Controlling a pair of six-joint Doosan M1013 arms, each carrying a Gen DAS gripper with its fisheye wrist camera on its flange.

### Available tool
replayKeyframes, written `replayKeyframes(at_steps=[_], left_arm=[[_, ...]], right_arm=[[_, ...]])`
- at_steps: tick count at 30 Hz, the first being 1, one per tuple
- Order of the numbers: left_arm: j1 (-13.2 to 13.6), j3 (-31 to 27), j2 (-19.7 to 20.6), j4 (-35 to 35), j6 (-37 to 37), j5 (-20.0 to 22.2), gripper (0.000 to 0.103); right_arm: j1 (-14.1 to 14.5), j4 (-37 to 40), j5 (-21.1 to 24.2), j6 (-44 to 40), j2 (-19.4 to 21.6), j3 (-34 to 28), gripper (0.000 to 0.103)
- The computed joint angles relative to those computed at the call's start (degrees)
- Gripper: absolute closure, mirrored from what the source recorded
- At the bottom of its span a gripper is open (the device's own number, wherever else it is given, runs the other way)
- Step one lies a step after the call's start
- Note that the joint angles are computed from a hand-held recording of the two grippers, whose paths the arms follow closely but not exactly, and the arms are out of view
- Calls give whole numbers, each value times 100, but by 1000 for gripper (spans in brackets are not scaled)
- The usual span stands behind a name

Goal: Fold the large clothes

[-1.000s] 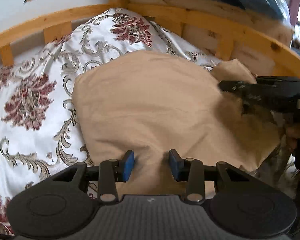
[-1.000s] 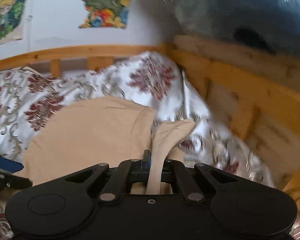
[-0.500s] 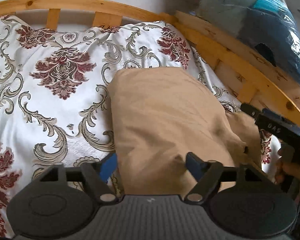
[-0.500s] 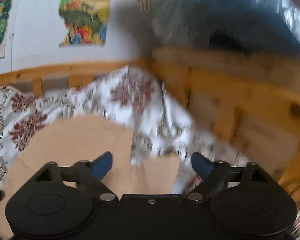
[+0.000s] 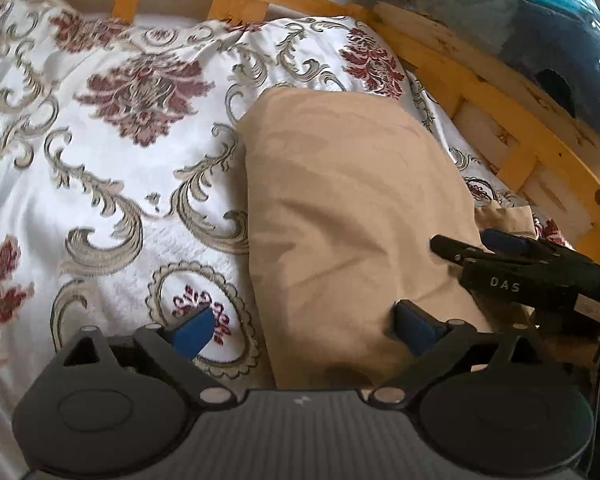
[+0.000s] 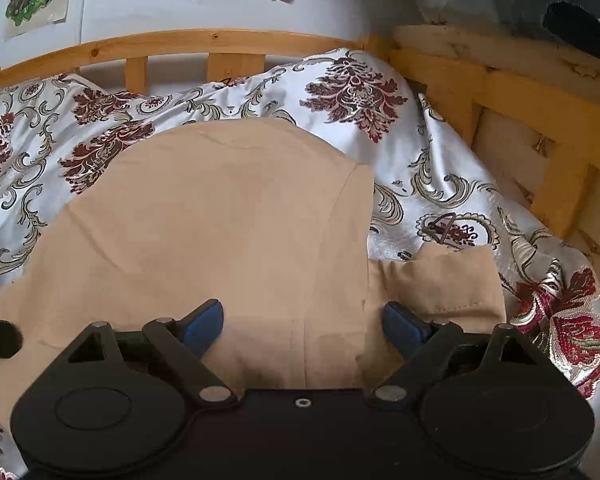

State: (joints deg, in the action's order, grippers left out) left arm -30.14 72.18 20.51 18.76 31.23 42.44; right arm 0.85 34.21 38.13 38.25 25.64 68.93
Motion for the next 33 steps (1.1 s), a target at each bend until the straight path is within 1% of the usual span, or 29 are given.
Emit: replayKeyframes(at_steps=[2,3,4,5,6,7,8,9,10,11,12,13,15,17,19,21,23,26,28,29,31,33], left_arm=[[-1,29,-21,-50,-4,3,5],[-12,50,-34,-26,24,0,5],[-24,65,-42,15,52,6,4],[-31,58,-37,35,73,23,4],[-26,38,-27,23,128,48,3],[-19,4,-9,-3,170,86,2],[-9,-24,3,-55,209,117,2],[-6,-28,4,-75,215,126,2],[-11,-33,6,-55,195,144,2],[-13,-35,9,-56,188,150,2],[-12,-43,14,-92,209,164,2],[-19,-50,18,-72,180,189,1],[-28,-46,13,-10,141,234,0],[-15,-29,1,-52,157,221,0],[11,-35,-8,-155,250,220,0],[38,-62,-7,-258,467,219,0],[53,-106,9,-314,591,238,0],[28,-147,33,-196,519,275,0],[-7,-121,28,-32,425,252,0],[-16,-109,22,12,382,243,0],[-18,-118,28,15,327,253,0],[-12,-115,23,-22,290,260,0]], right_arm=[[-31,456,-196,-436,-96,108,20],[-61,1005,-400,-944,-182,242,19],[-76,1707,-566,-1571,-227,324,19],[-65,2177,-646,-1942,-210,307,17],[-29,2361,-667,-2013,-159,219,17],[11,2245,-620,-1803,-76,83,17],[70,1832,-507,-1320,34,-103,17],[138,1134,-347,-639,154,-319,17],[178,736,-184,-251,287,-475,16],[174,638,-74,-5,379,-552,14],[127,840,-45,131,432,-564,8],[64,1101,55,135,472,-584,7],[-3,1188,300,209,529,-726,8],[-18,1218,293,145,462,-667,8],[-18,1048,205,149,338,-536,8],[-23,723,194,375,225,-455,2],[-58,651,251,583,153,-389,1],[-167,478,548,1154,56,-405,1],[-242,163,776,1817,-22,-469,1],[-291,27,803,2217,-106,-419,1],[-436,137,828,2592,-276,-204,1],[-549,5,1069,2919,-344,-115,1]])
